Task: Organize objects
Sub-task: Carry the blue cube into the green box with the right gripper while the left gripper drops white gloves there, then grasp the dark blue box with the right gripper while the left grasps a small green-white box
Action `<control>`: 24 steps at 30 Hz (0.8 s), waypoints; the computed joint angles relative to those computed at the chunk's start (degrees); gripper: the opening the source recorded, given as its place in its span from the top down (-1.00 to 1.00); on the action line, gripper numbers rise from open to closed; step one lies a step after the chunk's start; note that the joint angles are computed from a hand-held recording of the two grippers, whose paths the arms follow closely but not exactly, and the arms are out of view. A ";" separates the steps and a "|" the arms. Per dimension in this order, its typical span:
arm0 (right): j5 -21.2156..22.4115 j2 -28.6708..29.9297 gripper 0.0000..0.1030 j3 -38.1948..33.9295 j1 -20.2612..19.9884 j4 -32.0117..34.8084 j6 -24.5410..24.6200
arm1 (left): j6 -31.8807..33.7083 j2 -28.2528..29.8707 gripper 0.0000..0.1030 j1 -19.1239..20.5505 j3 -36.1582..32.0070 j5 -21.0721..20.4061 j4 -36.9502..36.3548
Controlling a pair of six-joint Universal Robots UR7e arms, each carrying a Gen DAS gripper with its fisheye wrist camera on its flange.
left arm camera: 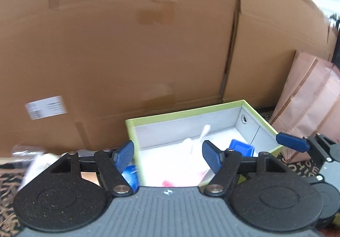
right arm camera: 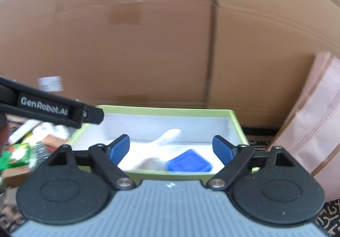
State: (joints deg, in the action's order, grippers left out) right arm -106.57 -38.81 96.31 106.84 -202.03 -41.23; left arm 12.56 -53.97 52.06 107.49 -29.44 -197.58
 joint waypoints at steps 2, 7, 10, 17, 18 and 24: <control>2.80 -2.10 -0.81 4.15 0.45 1.21 -0.03 | -0.79 -3.67 -0.50 -1.62 6.39 2.56 -3.98; 8.01 -4.33 -0.84 10.50 1.33 10.47 1.65 | -11.36 -14.17 -0.57 -4.81 22.85 10.31 -4.92; 5.95 -1.16 -0.84 8.97 1.95 12.25 2.82 | -21.18 -19.78 -0.57 -5.88 30.79 16.92 2.91; 4.48 0.48 -0.84 9.05 2.96 17.46 20.77 | -23.22 -26.00 -0.57 -4.70 37.76 18.70 7.25; 4.40 1.44 -0.84 7.49 3.32 19.29 23.18 | -18.94 -24.91 -0.57 -4.45 38.02 18.60 2.57; -2.71 9.19 -0.84 -1.68 6.18 25.46 34.94 | 1.67 -21.04 -0.57 -2.84 38.54 14.02 -18.28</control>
State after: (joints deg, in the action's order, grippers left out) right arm -109.28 -29.62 94.63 113.02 -176.57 -6.29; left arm 14.23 -75.01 49.22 146.02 -15.43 -215.86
